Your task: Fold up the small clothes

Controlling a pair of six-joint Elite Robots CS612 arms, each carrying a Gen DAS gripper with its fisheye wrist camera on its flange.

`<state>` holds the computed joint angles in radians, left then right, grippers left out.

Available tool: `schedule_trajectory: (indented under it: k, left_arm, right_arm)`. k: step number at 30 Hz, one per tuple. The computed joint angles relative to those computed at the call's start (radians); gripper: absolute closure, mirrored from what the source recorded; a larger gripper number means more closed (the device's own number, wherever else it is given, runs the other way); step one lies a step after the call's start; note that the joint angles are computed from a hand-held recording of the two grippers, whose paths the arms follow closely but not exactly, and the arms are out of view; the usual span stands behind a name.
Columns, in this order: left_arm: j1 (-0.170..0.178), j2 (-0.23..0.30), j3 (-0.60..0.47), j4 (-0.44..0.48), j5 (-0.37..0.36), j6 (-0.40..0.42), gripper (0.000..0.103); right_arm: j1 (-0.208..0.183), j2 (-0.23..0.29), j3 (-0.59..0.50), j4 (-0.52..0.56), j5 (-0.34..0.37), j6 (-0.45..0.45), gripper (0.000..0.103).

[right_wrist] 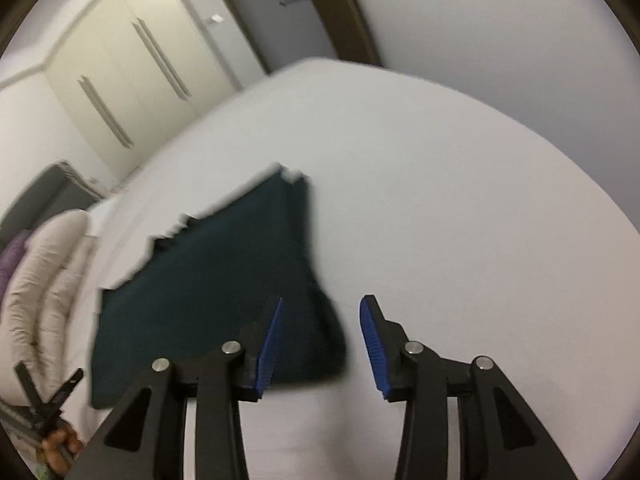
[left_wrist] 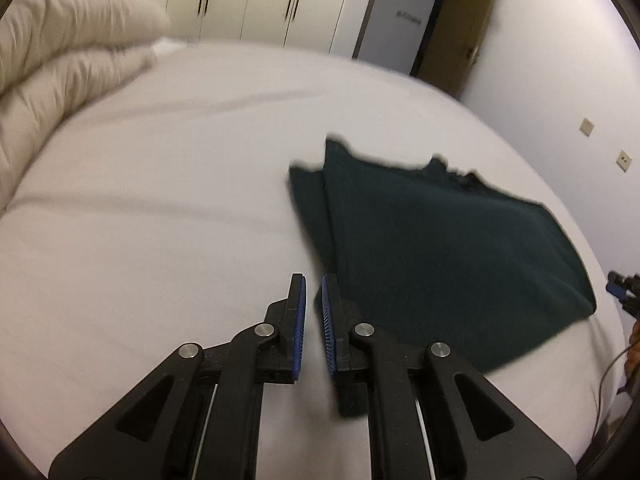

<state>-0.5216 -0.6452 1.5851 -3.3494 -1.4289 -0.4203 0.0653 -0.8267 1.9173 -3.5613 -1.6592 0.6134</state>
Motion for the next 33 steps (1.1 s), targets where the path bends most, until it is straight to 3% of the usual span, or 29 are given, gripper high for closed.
schedule_trajectory:
  k: [5, 7, 11, 13, 16, 21, 24, 26, 28, 30, 33]
  left_arm:
    - [-0.006, 0.016, -0.055, 0.004, -0.086, 0.039, 0.095]
    - [-0.012, 0.036, -0.099, 0.072, -0.115, 0.087, 0.095]
    - [-0.017, 0.074, -0.153, 0.191, -0.110, 0.105, 0.095]
    - [-0.007, 0.075, -0.150, 0.183, -0.141, 0.071, 0.095]
    - [-0.017, 0.066, -0.136, 0.201, -0.095, 0.090, 0.095]
    - [-0.030, 0.058, -0.118, 0.209, -0.042, 0.091, 0.095]
    - [-0.036, 0.051, -0.102, 0.208, -0.009, 0.066, 0.095]
    - [-0.046, 0.044, -0.089, 0.210, 0.031, 0.057, 0.095]
    - [-0.052, 0.036, -0.077, 0.213, 0.051, 0.030, 0.095]
    - [-0.060, 0.022, -0.066, 0.226, 0.076, 0.018, 0.095]
    - [-0.087, 0.007, -0.070, 0.216, 0.181, 0.041, 0.094]
  right_arm:
    - [-0.009, 0.050, -0.112, -0.033, 0.265, -0.067, 0.060]
    - [-0.012, 0.096, -0.191, -0.008, 0.398, -0.080, 0.060]
    - [-0.006, 0.156, -0.300, 0.163, 0.489, -0.112, 0.060]
    - [0.000, 0.172, -0.319, 0.210, 0.458, -0.128, 0.065]
    - [-0.022, 0.194, -0.298, 0.105, 0.491, -0.055, 0.076]
    - [-0.059, 0.179, -0.181, -0.129, 0.321, 0.205, 0.075]
    - [-0.074, 0.155, -0.106, -0.211, 0.194, 0.290, 0.071]
    - [-0.073, 0.138, -0.074, -0.261, 0.141, 0.292, 0.054]
    - [-0.075, 0.135, -0.069, -0.310, 0.160, 0.271, 0.054]
    - [-0.082, 0.137, -0.088, -0.329, 0.229, 0.240, 0.054]
    - [-0.090, 0.150, -0.152, -0.296, 0.345, 0.198, 0.053]
